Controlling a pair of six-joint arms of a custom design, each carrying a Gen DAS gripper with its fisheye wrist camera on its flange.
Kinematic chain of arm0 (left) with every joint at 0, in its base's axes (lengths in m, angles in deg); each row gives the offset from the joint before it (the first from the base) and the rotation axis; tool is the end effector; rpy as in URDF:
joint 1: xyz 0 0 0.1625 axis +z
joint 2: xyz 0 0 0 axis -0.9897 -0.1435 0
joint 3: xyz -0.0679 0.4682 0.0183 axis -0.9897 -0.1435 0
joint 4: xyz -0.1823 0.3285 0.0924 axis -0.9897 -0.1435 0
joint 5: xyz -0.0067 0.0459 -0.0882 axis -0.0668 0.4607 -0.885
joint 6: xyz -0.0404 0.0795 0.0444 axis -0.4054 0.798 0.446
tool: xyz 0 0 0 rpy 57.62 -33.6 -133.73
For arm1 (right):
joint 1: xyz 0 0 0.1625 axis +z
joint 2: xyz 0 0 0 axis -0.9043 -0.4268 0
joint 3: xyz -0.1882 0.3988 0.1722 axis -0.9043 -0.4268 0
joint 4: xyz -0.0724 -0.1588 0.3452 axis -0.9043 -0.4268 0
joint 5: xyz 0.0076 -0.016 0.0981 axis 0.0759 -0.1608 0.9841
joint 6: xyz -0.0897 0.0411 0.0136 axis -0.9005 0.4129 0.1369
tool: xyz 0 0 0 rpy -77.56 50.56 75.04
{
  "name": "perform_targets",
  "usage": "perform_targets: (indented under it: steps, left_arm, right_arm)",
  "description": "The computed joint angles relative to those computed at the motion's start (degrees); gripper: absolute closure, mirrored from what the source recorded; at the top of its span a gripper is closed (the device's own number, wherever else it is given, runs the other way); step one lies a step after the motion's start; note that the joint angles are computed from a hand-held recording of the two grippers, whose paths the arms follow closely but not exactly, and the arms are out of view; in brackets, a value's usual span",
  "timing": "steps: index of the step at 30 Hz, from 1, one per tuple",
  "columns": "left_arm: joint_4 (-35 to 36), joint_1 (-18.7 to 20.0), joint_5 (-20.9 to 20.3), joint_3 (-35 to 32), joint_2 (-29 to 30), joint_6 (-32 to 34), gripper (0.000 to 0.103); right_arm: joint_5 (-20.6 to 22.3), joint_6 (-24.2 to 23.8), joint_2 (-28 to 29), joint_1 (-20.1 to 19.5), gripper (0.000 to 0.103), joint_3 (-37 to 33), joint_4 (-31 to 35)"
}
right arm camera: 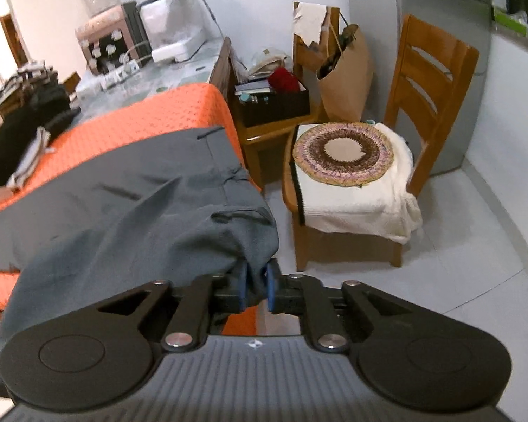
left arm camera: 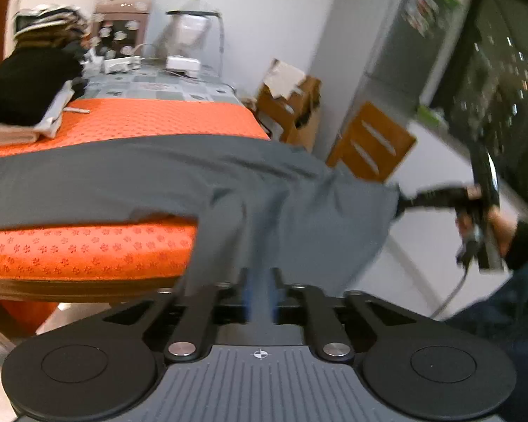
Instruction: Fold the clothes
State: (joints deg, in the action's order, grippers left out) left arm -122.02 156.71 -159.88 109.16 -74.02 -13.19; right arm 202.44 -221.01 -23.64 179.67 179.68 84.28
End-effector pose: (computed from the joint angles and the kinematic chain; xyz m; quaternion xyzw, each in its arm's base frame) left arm -0.0173 -0.6012 0.4469 0.3962 0.8926 -0.2056 0.0634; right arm 0.2651 -0.4630 0.1277 -0.1184 -0.8158 0.4459 0.3488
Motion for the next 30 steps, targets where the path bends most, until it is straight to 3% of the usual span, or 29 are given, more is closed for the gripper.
perform_targets:
  steps: [1,4,8,19,24,30]
  left_arm:
    - [-0.53,0.30,-0.25,-0.99,0.85,-1.23,0.073]
    - [-1.16,1.18,0.03,-4.81,5.24,-4.46,0.068]
    - [0.27,2.35,0.87,-10.46,12.24,-7.43,0.062]
    - [8.72,3.49,0.83,-24.20,25.26,-16.13,0.052]
    - [10.97,3.98,2.10,-29.71,29.05,-20.14,0.052]
    - [13.68,4.45,1.39,-33.93,31.45,-22.18,0.055]
  right_arm:
    - [0.96,-0.94,0.46,0.39,0.082,-1.07,1.28]
    - [2.18,-3.04,1.19,0.90,0.079,-3.92,4.70]
    - [-0.24,-5.13,1.20,-0.75,0.076,-8.32,8.11]
    - [-10.79,-13.77,8.46,-7.80,0.061,-28.09,22.53]
    - [-17.76,-15.49,9.28,-11.30,0.043,-31.84,24.66]
    - [-27.49,-11.93,8.22,-16.94,0.035,-31.23,24.76]
